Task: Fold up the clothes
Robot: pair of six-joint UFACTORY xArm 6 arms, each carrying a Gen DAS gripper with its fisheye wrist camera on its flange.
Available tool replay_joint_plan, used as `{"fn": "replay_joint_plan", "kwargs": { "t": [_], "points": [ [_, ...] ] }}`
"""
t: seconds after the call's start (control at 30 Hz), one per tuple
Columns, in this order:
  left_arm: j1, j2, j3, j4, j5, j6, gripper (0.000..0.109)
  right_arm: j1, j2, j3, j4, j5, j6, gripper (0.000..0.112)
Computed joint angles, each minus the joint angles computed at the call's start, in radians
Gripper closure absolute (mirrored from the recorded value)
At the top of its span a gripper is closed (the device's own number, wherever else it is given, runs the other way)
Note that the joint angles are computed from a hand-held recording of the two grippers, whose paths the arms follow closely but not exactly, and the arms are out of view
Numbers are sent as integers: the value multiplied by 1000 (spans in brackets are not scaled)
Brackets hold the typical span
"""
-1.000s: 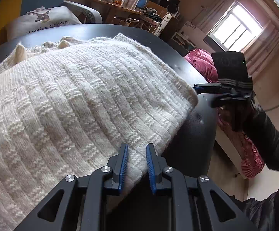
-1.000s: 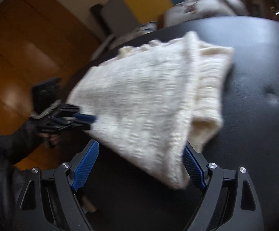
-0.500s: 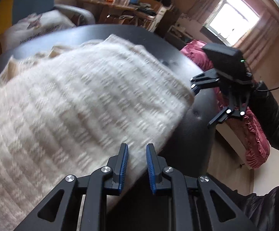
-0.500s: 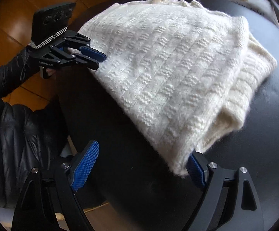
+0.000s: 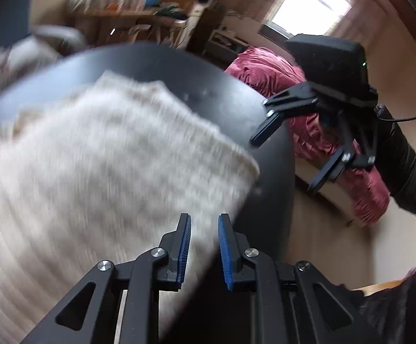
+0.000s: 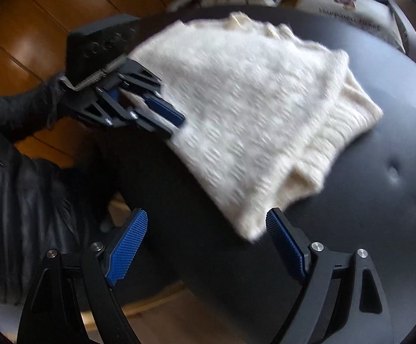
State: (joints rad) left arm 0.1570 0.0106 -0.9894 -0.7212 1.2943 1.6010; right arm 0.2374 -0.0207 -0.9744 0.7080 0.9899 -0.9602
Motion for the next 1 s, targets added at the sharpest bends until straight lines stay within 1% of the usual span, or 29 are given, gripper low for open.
{"fn": "replay_joint_plan", "kwargs": {
  "t": [0.1,0.13,0.17,0.2,0.23,0.33,0.37,0.4,0.47,0.53,0.6,0.67,0.73,0.83,0.97,1.0],
  "points": [
    [-69,17,-59,-23,-41,37,90,-21,35,3,96,-6,-13,24],
    [-96,43,-100,-19,-56,20,90,-34,53,0,131,16,-32,24],
    [-122,70,-143,-13,-70,3,89,-38,64,1,143,14,-38,24],
    [-145,101,-190,-6,-80,-17,84,-37,70,4,146,2,-38,24],
    [-161,154,-262,5,-68,-72,83,-40,76,4,168,14,-57,24],
    [-215,361,-555,71,8,-327,77,-48,98,-7,236,68,-121,24],
    [-230,428,-659,93,42,-401,73,-45,107,-15,249,76,-133,24],
    [-243,487,-752,129,98,-456,71,-57,113,-22,243,87,-146,24],
    [-275,621,-962,204,221,-579,69,-31,119,-24,229,53,-137,24],
    [-301,742,-1154,284,348,-666,67,-31,128,-25,229,50,-156,24],
    [-318,817,-1265,335,441,-729,67,-36,118,-19,223,55,-174,24],
    [-334,921,-1430,355,531,-807,67,-26,129,-25,225,47,-183,24],
    [-354,1000,-1558,395,584,-857,67,-16,150,-40,222,37,-198,24],
    [-381,1019,-1576,453,582,-891,67,-17,150,-44,200,37,-211,24],
    [-398,964,-1468,491,515,-949,67,-9,138,-36,172,26,-220,24],
    [-401,929,-1406,499,474,-964,67,-1,135,-33,163,14,-216,24]
  ]
}}
